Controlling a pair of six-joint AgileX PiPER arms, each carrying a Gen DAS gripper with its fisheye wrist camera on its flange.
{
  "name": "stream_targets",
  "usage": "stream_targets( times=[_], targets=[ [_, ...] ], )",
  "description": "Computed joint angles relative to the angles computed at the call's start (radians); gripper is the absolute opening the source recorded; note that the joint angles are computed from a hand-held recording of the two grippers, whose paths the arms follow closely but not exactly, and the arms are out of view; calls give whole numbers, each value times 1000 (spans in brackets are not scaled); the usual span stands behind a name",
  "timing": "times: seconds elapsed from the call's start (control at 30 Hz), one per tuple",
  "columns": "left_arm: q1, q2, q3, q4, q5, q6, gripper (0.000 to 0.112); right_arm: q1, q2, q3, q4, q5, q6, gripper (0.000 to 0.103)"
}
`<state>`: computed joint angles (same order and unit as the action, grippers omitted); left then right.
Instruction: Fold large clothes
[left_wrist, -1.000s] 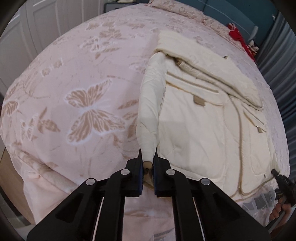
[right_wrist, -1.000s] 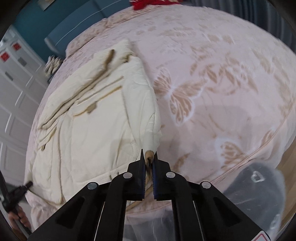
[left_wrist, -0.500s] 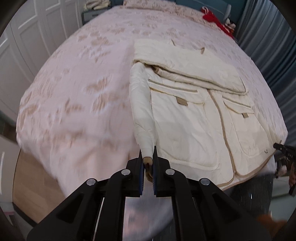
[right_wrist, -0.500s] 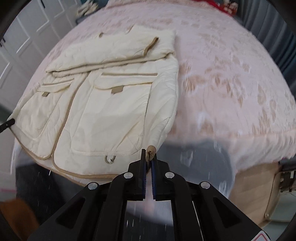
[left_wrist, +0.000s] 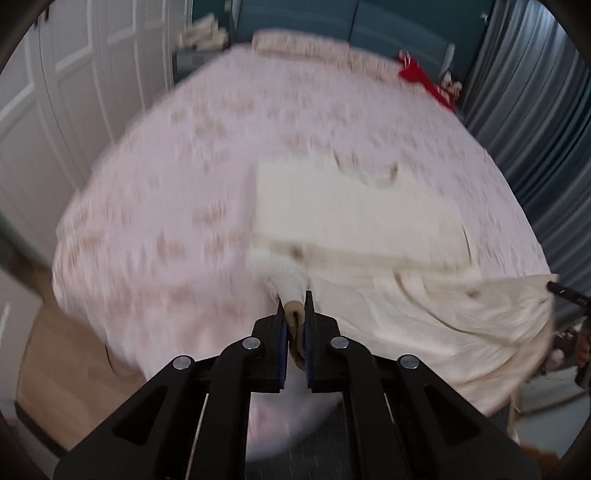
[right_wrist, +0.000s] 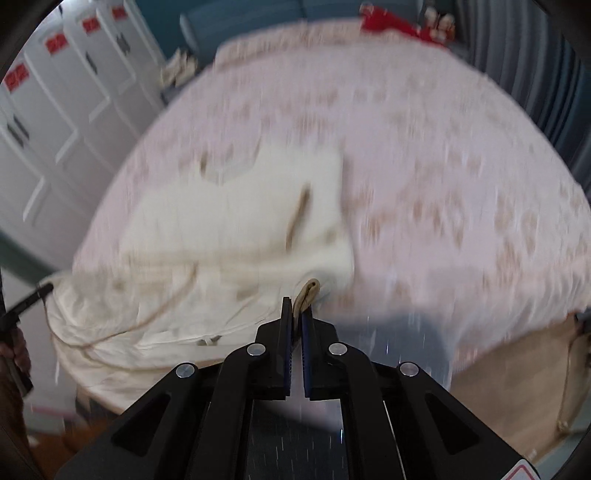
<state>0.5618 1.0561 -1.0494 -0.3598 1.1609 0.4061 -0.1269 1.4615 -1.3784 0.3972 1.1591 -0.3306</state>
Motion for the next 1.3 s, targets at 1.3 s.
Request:
stream_targets(
  times=[1.3],
  targets=[
    [-450,1157,-682,780,-463,-833,9,270,1117,-1064,-389,-238,685,4]
  ],
)
